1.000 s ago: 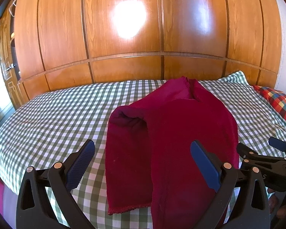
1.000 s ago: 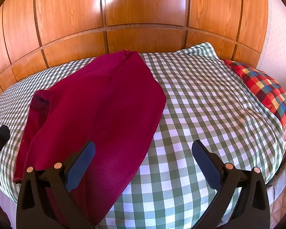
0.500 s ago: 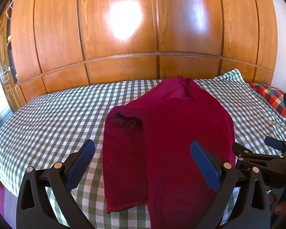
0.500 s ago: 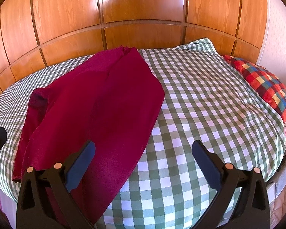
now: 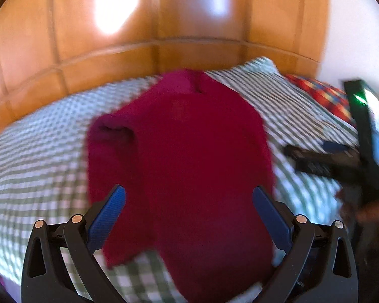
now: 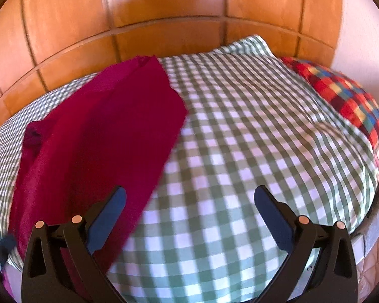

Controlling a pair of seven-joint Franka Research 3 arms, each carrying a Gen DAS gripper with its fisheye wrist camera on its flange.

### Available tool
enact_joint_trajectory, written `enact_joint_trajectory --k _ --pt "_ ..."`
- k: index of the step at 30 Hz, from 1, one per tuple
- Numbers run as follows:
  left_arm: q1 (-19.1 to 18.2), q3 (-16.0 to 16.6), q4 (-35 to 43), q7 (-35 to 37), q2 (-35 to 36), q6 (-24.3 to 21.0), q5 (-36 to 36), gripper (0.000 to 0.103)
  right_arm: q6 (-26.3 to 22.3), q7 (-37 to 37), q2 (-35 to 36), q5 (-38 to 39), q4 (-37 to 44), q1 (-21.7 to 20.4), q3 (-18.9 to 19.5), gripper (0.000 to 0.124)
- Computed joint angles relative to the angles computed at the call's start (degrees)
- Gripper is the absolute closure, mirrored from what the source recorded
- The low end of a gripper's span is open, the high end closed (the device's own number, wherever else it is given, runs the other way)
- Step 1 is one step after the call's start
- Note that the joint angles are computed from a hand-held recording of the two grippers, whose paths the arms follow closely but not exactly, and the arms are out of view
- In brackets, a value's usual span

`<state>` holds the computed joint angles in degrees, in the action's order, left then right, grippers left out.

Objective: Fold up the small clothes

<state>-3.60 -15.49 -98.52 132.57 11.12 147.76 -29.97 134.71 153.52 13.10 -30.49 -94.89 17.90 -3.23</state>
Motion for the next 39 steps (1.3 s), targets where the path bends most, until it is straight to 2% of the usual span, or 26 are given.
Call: enact_joint_trajectory --k 1,3,5,7,9,12,14,15,18,19,20,21,22,23,24,25,27,29,31,33,34,36,39 --pt "1.1 -0.7 0.3 3.6 -0.3 -4.2 -2.1 0.004 1.0 0.0 -0.8 1.3 -1.5 -0.6 0.0 0.023" --pt "1.0 -0.7 -0.9 7.4 -1.3 -5.9 -2.9 0.011 3.9 -0.5 -2.2 3.9 -4.1 -1.8 0.2 0.023" --pt "0.4 -0.4 -2.3 10.8 -2.1 -9.1 -2.1 0.034 8.2 -2.8 -3.3 8.6 -6.7 -3.3 0.8 0.023" --pt "-0.7 0.2 -3.6 11.6 -2.5 -9.7 -0.3 0.041 11.7 -5.9 -3.9 13.5 -8.3 -4.4 1.5 0.028" --pt "-1.6 0.6 -5.7 12.5 -3.2 -7.5 1.1 0.041 14.0 -10.0 -3.6 18.9 -8.7 -5.2 2.3 0.039" --pt "-1.9 0.9 -6.4 13.9 -3.8 -7.2 0.0 0.038 13.4 -13.2 -2.0 22.2 -7.0 -4.9 2.4 0.052" --pt "-2.4 1.0 -7.1 15.2 -4.1 -6.1 0.4 0.025 13.5 -16.1 -0.8 25.9 -6.0 -5.0 2.8 0.059" --pt "-2.6 0.9 -7.9 16.1 -4.5 -5.3 0.3 0.023 13.4 -17.0 -0.2 26.5 -5.3 -4.8 2.7 0.061" --pt "-4.5 0.8 -10.7 16.6 -5.1 0.7 4.1 0.022 12.3 -20.1 1.9 27.1 -2.6 -4.2 2.4 0.071" --pt "-4.9 0.9 -10.9 15.9 -4.8 2.0 5.5 0.036 12.2 -21.0 2.4 27.2 -2.0 -3.9 2.3 0.075" --pt "-5.2 0.9 -11.0 15.2 -4.4 3.3 6.6 0.055 11.8 -22.1 3.2 27.3 -1.0 -3.6 2.3 0.078" --pt "-5.0 1.0 -10.4 14.6 -3.9 3.3 6.5 0.062 11.5 -23.8 4.0 27.6 0.1 -3.5 2.4 0.081" --pt "-4.5 0.8 -9.3 14.7 -3.5 2.1 5.4 0.076 11.5 -25.2 4.7 27.8 0.8 -3.3 2.4 0.088" --pt "-3.8 0.8 -7.7 14.2 -3.0 0.6 3.9 0.095 11.2 -26.4 5.2 28.0 1.5 -3.1 2.4 0.097" --pt "-3.5 1.3 -5.5 13.6 -2.4 -2.8 2.7 0.097 11.5 -27.6 5.5 28.6 1.7 -3.0 2.4 0.103" --pt "-1.2 0.8 -1.6 13.6 -1.2 -9.3 -2.0 0.101 11.4 -29.9 5.8 29.8 2.1 -3.4 2.9 0.113" --pt "1.8 0.9 4.0 13.3 0.7 -17.2 -10.1 0.103 10.7 -33.2 6.7 30.0 3.6 -2.9 3.0 0.117" --pt "3.7 1.3 8.2 11.7 2.4 -20.4 -14.4 0.103 10.4 -35.6 6.4 30.8 3.7 -2.9 2.9 0.118" --pt "5.3 1.6 12.0 9.2 4.3 -21.3 -17.5 0.103 11.2 -36.2 5.7 32.0 3.0 -3.2 2.5 0.118" --pt "6.4 2.2 16.6 5.2 7.0 -19.3 -18.0 0.103 12.2 -35.6 4.0 31.0 1.7 -3.3 1.2 0.118" --pt "6.1 3.3 18.3 4.0 7.9 -18.8 -18.2 0.103 12.8 -34.3 2.8 29.4 0.6 -2.9 0.4 0.118" --pt "7.9 2.6 24.6 -1.9 12.1 -16.6 -16.1 0.103 12.7 -31.5 1.3 24.7 -0.1 -2.6 -1.5 0.118" --pt "8.1 3.3 31.6 -8.6 16.7 -13.4 -11.2 0.103 9.7 -26.9 1.1 16.0 1.6 -3.0 -4.1 0.118"
